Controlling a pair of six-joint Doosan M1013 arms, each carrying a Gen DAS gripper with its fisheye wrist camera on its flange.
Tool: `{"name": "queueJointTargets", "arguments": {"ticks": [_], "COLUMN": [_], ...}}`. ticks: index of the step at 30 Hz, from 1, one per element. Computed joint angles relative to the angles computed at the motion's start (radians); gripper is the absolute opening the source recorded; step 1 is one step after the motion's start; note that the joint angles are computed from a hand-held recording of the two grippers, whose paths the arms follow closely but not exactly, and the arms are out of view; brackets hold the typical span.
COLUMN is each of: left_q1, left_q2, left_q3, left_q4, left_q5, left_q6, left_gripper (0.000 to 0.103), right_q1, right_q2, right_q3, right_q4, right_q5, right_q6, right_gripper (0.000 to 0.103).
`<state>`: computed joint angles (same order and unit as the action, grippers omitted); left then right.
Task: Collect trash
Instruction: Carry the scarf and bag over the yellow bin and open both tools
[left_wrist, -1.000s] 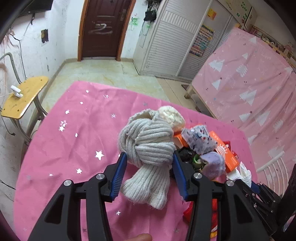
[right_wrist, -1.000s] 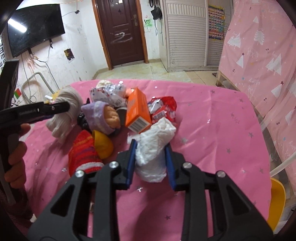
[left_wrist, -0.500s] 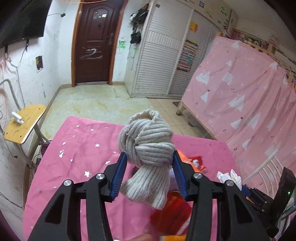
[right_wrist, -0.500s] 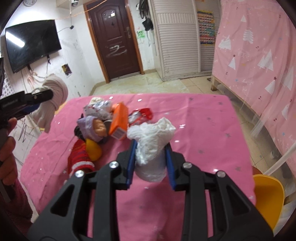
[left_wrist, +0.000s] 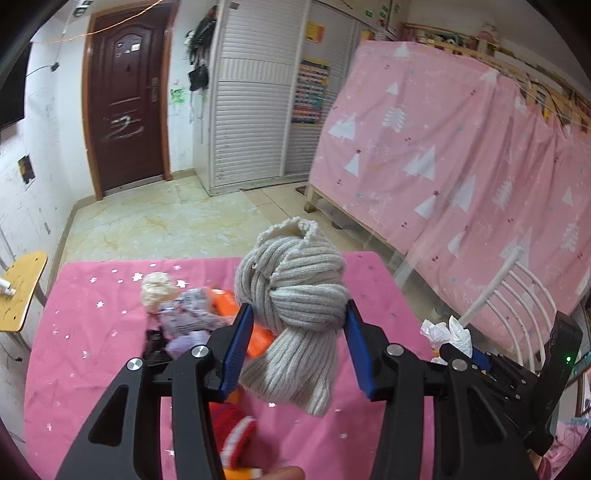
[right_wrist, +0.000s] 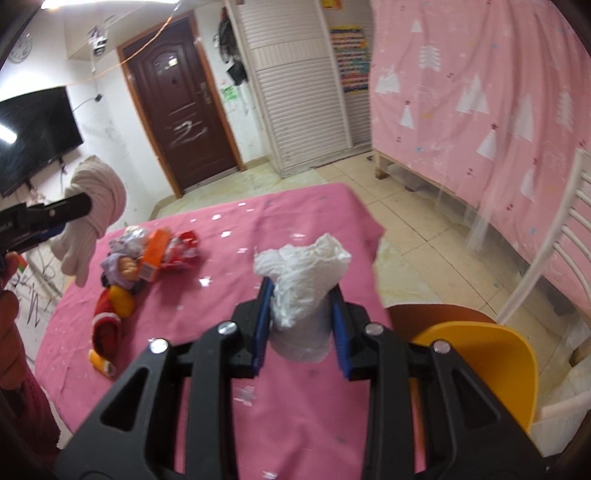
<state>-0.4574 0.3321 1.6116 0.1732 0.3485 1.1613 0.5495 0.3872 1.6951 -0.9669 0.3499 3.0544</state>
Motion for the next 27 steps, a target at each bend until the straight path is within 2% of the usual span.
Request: {"name": "queueJointTargets", "arguments": {"ticks": [10,12,23,25,27], "left_q1": [-0.074,-0.091,-0.145,-0.151,-0.158], "left_q2": [0.050,0.060,0.117,0.127,0.136], "left_q3": [-0.058,-0.068,-0.127,-0.135,-0.144], "left_q4": [-0.183,-0.188,-0.431,-0.496,-0.548], "left_q5": [0.049,0.059,0.164,0.188,0.210], "left_q6": [0.239,0.256,0.522,0.586,0.638], "left_gripper": [0.042,0.042,0.042,0.042,0.042], "right_q1": [-0.031,-0.037,-0.064,-0.066,-0.067], "right_q2": [-0.059,-0.068,-0.096,-0.099,-0.102], "right_q3": [0.114,0.134,0.208,0.214,0.221], "right_q4": [-0.142,-0.152,-0.184,-0.183,-0.191], "right_q5": [0.063,0.076,0.101,0.102,0.110], "right_q6": [0.228,0.257,0.356,0.368,0.391], "right_gripper": [0.029,0.029,0.029,0.039,0.043]}}
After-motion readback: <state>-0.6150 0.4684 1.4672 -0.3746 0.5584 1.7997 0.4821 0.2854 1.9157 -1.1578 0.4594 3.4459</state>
